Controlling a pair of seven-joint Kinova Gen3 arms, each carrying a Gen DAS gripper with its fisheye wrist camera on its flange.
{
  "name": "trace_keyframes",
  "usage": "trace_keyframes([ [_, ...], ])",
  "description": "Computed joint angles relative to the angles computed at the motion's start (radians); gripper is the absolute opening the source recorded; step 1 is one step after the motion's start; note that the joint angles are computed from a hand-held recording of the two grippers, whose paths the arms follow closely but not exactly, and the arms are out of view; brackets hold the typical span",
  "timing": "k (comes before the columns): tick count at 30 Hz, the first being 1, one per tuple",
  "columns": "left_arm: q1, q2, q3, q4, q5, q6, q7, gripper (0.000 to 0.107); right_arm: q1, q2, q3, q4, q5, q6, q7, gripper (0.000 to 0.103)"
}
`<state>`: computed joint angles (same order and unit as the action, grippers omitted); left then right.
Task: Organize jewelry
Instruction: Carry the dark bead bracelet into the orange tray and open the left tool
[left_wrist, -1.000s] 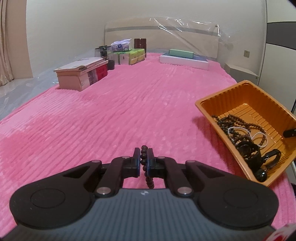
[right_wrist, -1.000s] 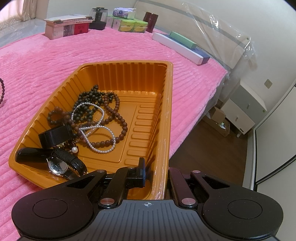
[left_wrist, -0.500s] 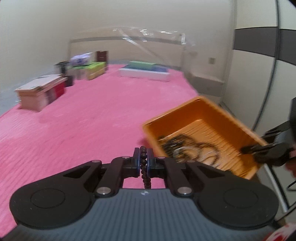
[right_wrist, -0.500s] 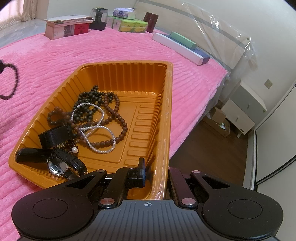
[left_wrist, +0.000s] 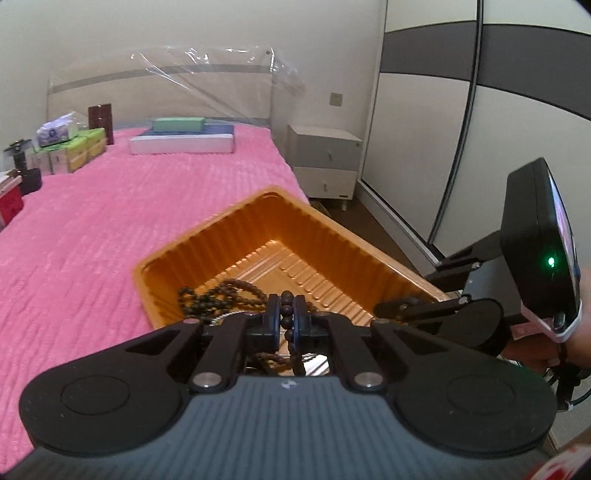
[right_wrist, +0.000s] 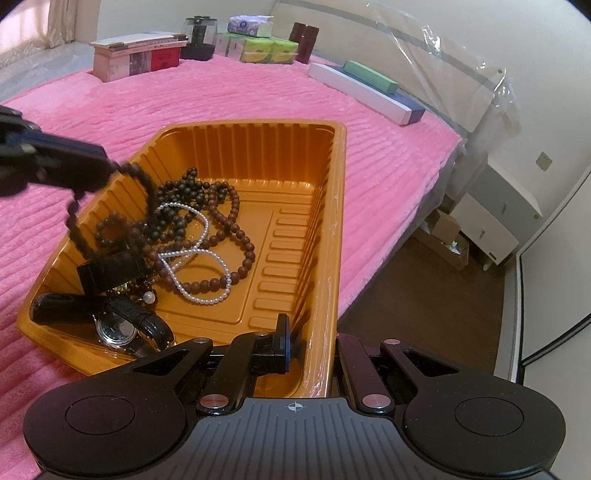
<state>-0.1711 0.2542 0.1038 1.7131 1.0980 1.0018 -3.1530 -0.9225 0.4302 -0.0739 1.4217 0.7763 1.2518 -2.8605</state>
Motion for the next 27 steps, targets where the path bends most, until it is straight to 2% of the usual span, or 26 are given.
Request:
trace_keyframes([
  [19,0.039,0.018,0.023,0.001,-0.038,-0.058,0.012,0.006,0.004,-0.006,-0.003,0.011,0.002,-0.010,-0.007,0.006],
  [21,0.041,0.017,0.025,0.002,-0.044,-0.066,0.010,0.025,0.004,-0.006,-0.003,0.011,0.001,-0.010,-0.006,0.006],
  [25,0.026,0.009,0.021,0.015,-0.018,-0.082,-0.005,0.027,0.005,-0.008,-0.004,0.012,0.002,-0.011,-0.007,0.006],
  [27,0.010,0.003,0.014,0.027,0.012,-0.090,-0.022,0.035,0.009,-0.012,-0.005,0.016,0.000,-0.016,-0.003,0.006],
])
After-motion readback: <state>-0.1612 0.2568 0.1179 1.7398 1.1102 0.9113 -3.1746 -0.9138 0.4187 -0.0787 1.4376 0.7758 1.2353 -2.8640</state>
